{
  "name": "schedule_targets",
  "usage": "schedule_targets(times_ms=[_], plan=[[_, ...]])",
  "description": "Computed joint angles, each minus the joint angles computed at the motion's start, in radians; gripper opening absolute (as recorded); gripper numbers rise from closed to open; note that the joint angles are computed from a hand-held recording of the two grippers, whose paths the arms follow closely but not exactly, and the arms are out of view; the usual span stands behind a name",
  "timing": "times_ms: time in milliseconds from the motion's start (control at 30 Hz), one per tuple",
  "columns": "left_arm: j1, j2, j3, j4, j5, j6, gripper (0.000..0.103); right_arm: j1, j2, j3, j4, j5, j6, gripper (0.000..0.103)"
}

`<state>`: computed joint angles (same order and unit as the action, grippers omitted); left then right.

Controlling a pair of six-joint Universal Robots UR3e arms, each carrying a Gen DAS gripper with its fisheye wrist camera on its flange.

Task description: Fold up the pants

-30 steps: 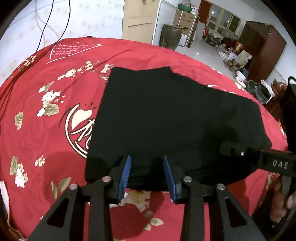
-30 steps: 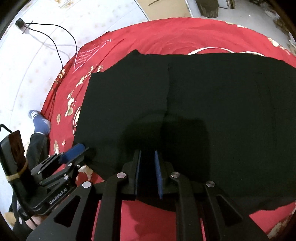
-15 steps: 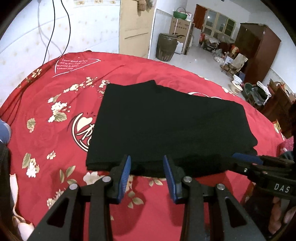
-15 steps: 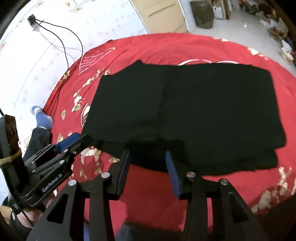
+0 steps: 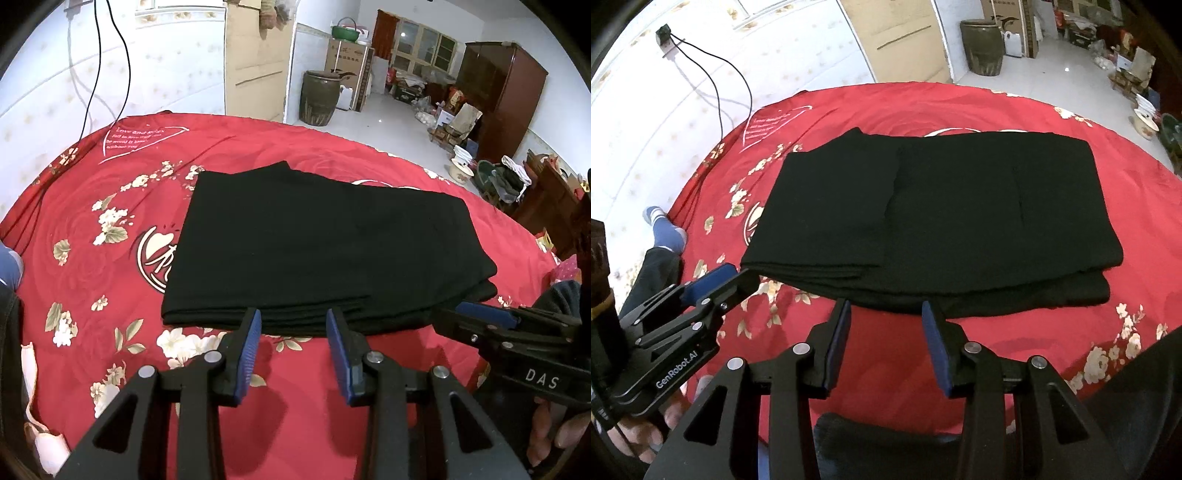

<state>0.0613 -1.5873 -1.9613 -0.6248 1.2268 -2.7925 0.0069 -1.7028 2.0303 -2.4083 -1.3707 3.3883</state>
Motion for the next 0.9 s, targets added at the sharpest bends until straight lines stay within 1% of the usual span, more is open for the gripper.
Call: schedule_targets(times_ms=[367, 633, 800, 900], plan=[[-0.037, -0.06, 0.008, 0.034, 0.036, 0.001, 0.039, -0.008, 0.037, -0.02, 0.008, -0.007, 0.026, 0.041], [-0.062, -0.114, 0.046, 0.039, 0.058, -0.018, 0.039, -0.031, 0.082, -0.036, -0.007, 0.047, 0.035, 0.041], [-0.064, -0.148, 0.072, 0.055, 0.073, -0.037, 0.039, -0.028, 0.168, -0.109, -0.04, 0.091, -0.007, 0.041], [-0.061, -0.19, 0.106, 0.065, 0.093, -0.058, 0.039, -0.019, 0.268, -0.196, -0.084, 0.095, -0.055, 0.039]])
